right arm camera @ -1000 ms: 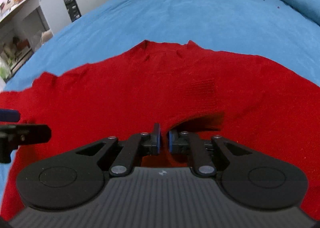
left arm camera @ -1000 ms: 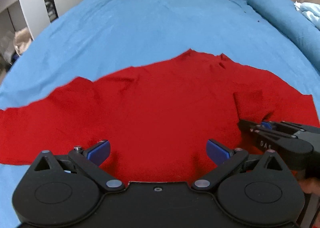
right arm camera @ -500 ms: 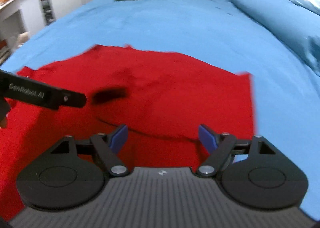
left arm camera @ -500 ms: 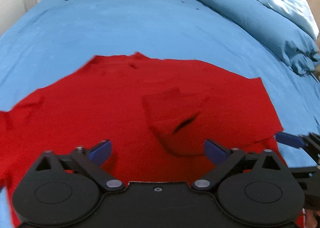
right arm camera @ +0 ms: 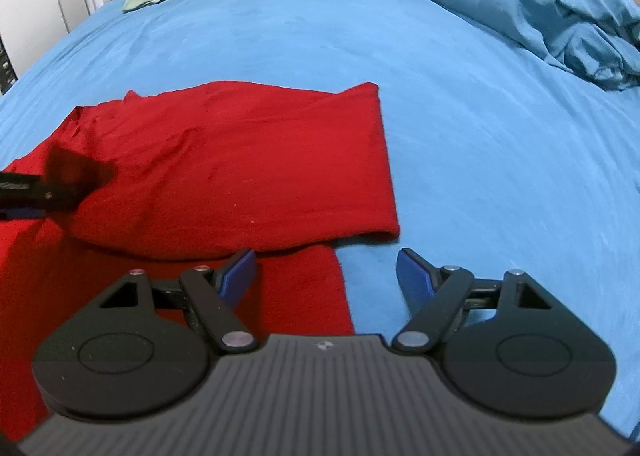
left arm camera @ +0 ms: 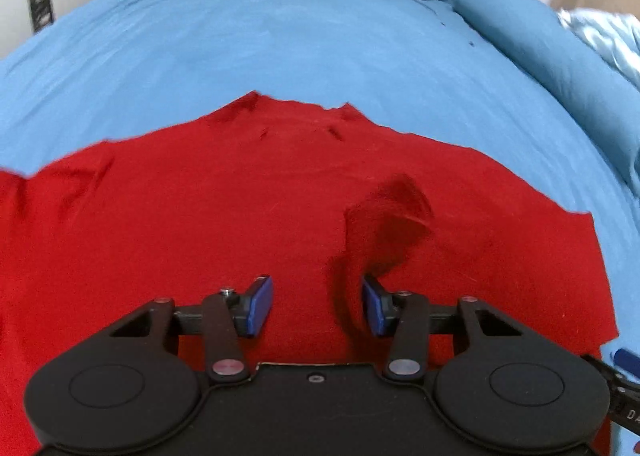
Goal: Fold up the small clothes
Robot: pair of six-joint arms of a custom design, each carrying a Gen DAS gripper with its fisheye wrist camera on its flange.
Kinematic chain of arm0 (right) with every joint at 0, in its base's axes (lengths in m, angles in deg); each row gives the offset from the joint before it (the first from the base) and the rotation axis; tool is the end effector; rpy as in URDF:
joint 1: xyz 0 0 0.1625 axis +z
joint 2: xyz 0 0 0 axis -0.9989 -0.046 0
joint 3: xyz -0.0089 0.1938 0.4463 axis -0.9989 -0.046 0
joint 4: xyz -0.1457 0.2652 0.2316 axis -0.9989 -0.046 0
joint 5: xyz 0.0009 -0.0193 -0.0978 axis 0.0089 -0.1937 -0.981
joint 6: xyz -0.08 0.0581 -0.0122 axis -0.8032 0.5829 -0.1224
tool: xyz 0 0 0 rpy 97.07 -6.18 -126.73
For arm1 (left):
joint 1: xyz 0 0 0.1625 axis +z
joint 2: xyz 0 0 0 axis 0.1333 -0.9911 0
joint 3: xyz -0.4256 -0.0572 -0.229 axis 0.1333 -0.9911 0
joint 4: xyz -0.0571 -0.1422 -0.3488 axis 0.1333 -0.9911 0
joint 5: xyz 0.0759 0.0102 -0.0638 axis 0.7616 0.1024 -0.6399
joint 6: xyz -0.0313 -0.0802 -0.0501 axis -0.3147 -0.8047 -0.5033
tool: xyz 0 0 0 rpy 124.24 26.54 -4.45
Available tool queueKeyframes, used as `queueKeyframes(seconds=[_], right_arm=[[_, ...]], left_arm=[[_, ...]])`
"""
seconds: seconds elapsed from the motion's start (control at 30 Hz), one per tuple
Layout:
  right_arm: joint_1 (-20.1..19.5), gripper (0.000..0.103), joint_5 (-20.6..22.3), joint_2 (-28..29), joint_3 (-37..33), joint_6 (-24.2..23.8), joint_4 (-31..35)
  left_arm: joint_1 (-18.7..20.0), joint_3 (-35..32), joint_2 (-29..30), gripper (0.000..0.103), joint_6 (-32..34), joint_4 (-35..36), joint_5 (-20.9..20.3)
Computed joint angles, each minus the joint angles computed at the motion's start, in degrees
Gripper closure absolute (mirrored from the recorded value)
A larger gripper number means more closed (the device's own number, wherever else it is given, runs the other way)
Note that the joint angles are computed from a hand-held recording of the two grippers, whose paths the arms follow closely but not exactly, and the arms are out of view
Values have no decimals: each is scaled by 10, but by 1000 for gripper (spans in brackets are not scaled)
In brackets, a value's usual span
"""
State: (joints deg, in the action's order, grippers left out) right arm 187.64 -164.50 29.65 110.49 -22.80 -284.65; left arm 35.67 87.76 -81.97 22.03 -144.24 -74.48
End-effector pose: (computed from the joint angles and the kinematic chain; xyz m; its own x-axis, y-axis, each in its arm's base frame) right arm 0.1561 -0.4368 0.1118 -0.7341 -0.0840 0.6738 -0.4904 0.7519 -0.4406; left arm -0.1605 -0.4487 0.1429 -0.7930 -0.2733 -0.5446 0.1728 0.7562 -0.6311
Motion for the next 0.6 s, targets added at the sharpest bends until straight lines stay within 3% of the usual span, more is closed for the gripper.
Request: queueKeyframes(seconds=[0.23,0.27,0.3,0.33,0.37,0.43,0.5,0.6], right_arm=[[-4,10,-3,10,-4,-19,-2],[-4,9,-4,12,-5,-23,-4],[-5,9,-4,14,-6,-25,-7],[-5,8,-6,16,-8,-28,-10],[-4,7,-9,21,-11,-30,-16],[0,7,-22,34,-20,-34,-29],[8,6,-38,49,-32,-48,-45],[18,6,-59,72,-49,-73,-70]], left_arm=[[3,19,34,54,76,-126,-10],[4,19,38,63,79,-139,-9],[6,18,40,82,80,-145,-7],[9,14,41,94,79,-145,-5],[11,11,39,99,80,-146,-6],[6,11,26,99,83,-165,-2],[-17,16,4,99,78,-168,25],[-57,22,-42,99,24,-89,106]])
